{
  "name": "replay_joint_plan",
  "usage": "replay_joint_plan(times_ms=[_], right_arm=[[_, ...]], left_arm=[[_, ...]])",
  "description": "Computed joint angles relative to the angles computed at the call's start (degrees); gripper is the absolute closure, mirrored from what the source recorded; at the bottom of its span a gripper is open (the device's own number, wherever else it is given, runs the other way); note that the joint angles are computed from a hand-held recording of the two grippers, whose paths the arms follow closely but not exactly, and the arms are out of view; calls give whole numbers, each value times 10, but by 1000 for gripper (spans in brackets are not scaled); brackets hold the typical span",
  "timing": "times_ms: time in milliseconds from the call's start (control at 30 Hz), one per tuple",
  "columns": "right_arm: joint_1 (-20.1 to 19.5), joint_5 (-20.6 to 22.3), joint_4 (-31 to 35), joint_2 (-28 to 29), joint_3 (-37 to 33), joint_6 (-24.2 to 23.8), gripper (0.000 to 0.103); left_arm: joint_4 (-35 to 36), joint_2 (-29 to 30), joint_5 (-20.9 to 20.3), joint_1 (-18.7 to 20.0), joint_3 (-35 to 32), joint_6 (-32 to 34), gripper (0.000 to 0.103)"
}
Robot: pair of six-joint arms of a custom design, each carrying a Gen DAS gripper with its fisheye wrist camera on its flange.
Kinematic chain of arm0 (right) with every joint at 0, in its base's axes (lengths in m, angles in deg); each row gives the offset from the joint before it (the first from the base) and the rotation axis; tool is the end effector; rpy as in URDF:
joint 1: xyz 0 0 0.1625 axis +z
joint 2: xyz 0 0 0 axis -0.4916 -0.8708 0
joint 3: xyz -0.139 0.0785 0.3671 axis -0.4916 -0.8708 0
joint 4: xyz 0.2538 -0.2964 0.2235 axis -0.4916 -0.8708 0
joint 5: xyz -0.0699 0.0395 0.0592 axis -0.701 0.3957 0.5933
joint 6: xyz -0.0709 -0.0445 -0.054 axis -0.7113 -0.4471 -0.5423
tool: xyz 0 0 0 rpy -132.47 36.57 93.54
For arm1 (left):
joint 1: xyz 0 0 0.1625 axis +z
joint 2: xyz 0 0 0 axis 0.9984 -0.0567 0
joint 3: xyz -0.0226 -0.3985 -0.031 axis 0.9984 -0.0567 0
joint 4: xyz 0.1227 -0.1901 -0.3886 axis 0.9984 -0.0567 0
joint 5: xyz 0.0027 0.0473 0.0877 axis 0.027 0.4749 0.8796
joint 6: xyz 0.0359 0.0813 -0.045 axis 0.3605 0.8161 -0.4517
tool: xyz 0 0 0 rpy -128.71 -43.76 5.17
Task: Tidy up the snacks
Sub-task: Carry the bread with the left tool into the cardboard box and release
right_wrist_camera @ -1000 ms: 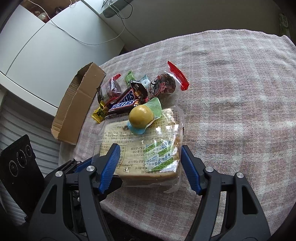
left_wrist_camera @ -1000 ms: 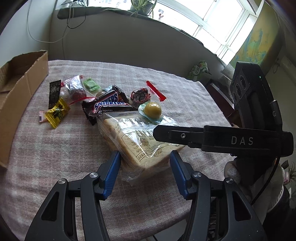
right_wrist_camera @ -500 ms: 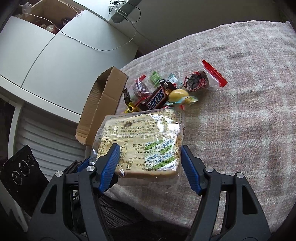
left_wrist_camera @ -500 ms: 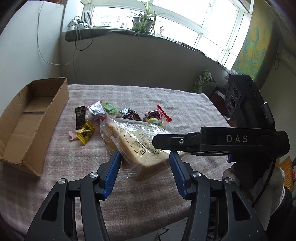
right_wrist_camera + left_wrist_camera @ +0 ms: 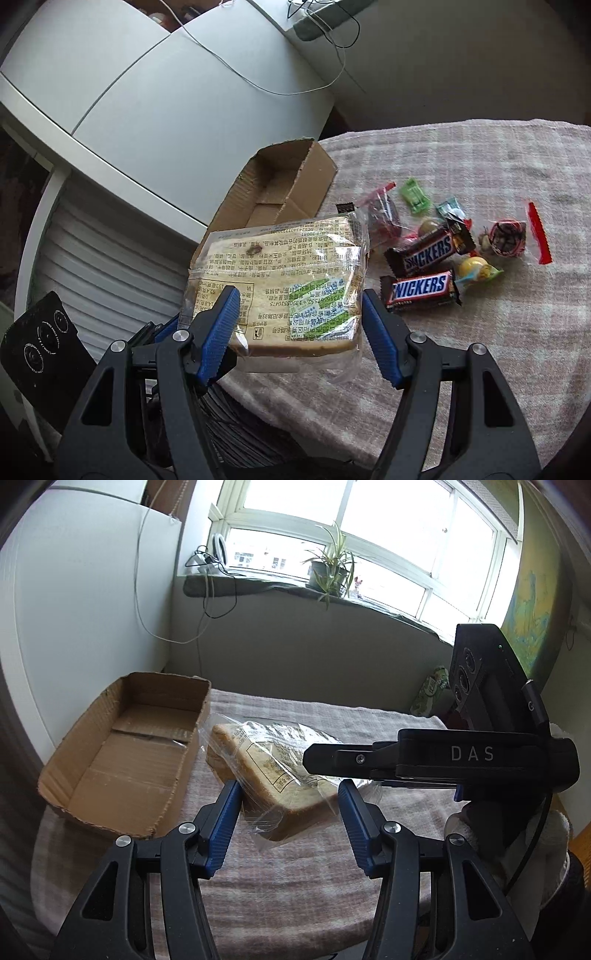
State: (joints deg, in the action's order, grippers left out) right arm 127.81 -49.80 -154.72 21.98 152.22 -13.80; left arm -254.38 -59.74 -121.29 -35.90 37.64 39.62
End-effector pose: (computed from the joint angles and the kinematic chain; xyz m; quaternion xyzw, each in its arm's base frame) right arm 0.2441 -0.7700 0.1917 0.1867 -0.9712 0.1460 0.0254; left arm -0.2687 -0.6435 0.1951 0.1902 0.8809 -0.3784 0.2112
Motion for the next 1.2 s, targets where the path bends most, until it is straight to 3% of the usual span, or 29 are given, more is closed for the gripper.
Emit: replay_joint_plan(times_ms=[467, 767, 967, 1200], right_arm=[[50, -10, 70, 147, -165, -36, 33], [60, -21, 123, 223, -259, -46, 33], [63, -40, 129, 247, -284, -59, 34], [64, -57, 107, 243, -278, -67, 34]], left_arm=[[-33, -38, 29, 46, 4, -6, 51], [-13, -38, 19, 81, -10, -28, 51], [3, -30, 12, 99, -23, -43, 50], [10, -18, 48, 98, -36, -47, 51]])
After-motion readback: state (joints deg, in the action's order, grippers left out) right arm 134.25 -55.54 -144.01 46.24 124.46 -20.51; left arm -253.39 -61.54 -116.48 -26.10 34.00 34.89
